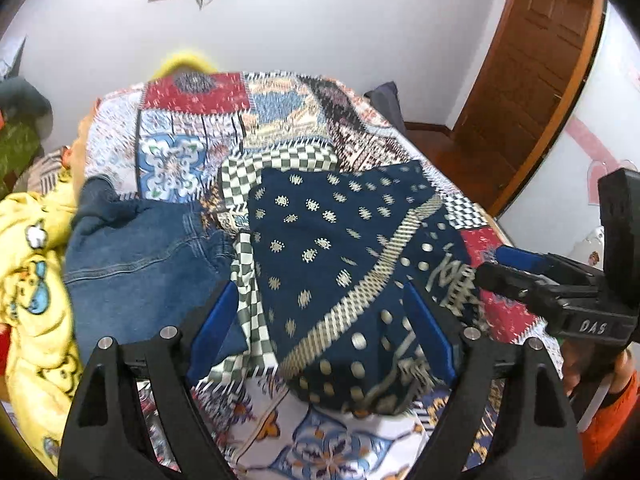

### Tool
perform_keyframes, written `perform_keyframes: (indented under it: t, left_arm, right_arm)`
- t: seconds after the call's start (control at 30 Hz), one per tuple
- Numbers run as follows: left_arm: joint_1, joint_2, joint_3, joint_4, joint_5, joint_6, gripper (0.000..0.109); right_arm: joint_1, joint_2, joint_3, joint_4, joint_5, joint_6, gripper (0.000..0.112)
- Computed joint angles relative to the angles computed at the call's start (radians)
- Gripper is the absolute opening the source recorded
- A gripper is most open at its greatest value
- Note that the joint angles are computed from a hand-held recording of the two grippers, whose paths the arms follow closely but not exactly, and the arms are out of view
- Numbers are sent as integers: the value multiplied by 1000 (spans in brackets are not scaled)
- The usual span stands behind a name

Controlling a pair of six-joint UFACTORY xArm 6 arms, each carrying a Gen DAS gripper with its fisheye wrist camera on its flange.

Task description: Fold large clothes

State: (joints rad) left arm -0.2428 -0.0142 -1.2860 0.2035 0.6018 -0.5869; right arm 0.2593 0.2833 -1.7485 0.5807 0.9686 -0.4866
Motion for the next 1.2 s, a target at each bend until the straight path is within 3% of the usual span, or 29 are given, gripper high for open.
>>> perform_keyframes:
  t: [0.13, 0.23, 0.33, 0.47, 0.67, 0.83, 0.97, 1.07, 1.2]
  left_arm:
    - [0, 74, -25, -55, 27, 64, 84]
    - [-6, 57, 37, -113, -21, 126, 86]
    - [-12, 17, 98, -164, -40, 194, 86]
    - [-22, -39, 142, -120, -22, 196, 86]
    - [-23, -86, 116, 8, 22, 133, 86]
    - [10, -36, 30, 59, 8, 44, 90]
    - [54, 61, -46, -102, -19, 108, 90]
    - [76, 151, -118, -165, 12, 132, 90]
    - [91, 209, -150, -92, 4, 42, 90]
  right_arm:
    - [15, 84, -67, -93, 29, 42, 76]
    - [9, 106, -49, -185, 36, 45, 76]
    - [-34, 80, 8, -132, 60, -31, 76]
    - [-73, 14, 69, -127, 58, -67, 76]
    - [-87, -30, 46, -52, 58, -123, 76]
    - [-58, 26, -68, 67, 84, -135, 76]
    - [-21, 128, -185, 64, 131, -106, 76]
    - [14, 256, -345, -59, 205, -67, 76]
    - [28, 328, -424, -178, 175, -43, 76]
